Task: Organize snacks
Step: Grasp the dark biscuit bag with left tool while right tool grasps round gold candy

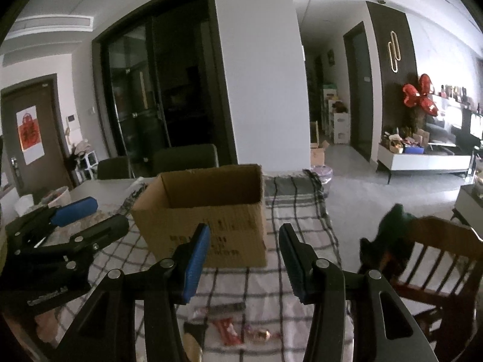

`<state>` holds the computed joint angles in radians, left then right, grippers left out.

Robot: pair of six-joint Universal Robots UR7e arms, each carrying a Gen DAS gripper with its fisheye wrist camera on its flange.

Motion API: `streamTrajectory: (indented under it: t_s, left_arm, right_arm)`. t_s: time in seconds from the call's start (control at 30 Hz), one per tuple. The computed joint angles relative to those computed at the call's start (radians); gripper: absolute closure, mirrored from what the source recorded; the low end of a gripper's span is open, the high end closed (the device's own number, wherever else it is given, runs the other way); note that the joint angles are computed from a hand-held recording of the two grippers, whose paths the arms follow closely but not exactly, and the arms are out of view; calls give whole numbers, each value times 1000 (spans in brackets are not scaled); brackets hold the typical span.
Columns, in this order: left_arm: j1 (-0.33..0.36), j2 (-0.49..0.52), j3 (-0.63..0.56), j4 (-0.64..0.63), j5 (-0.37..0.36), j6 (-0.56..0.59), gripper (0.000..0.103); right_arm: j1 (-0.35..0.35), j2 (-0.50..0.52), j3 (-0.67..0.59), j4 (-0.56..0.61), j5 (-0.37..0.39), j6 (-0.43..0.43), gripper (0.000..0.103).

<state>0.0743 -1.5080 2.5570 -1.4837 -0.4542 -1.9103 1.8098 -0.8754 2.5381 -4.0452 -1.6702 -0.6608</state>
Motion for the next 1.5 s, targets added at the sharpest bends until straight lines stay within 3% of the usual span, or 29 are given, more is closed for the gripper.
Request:
streamTrajectory:
  t_s: [0.53, 0.83, 1.2, 1.5]
  left_arm:
    - [-106, 110, 88, -223, -175, -14, 38]
    - [-165, 212, 130, -359, -244, -12, 38]
    - [-142, 342, 163, -568, -295, 44, 38]
    - [-78, 431, 185, -726, -304, 91, 38]
  right_arm:
    - [-112, 58, 156, -167, 16, -81, 54]
    - [-190, 119, 213, -199, 22, -145, 54]
    - [-254, 226, 243, -279, 13, -233, 54]
    - [-286, 312, 221, -311, -13, -294, 55]
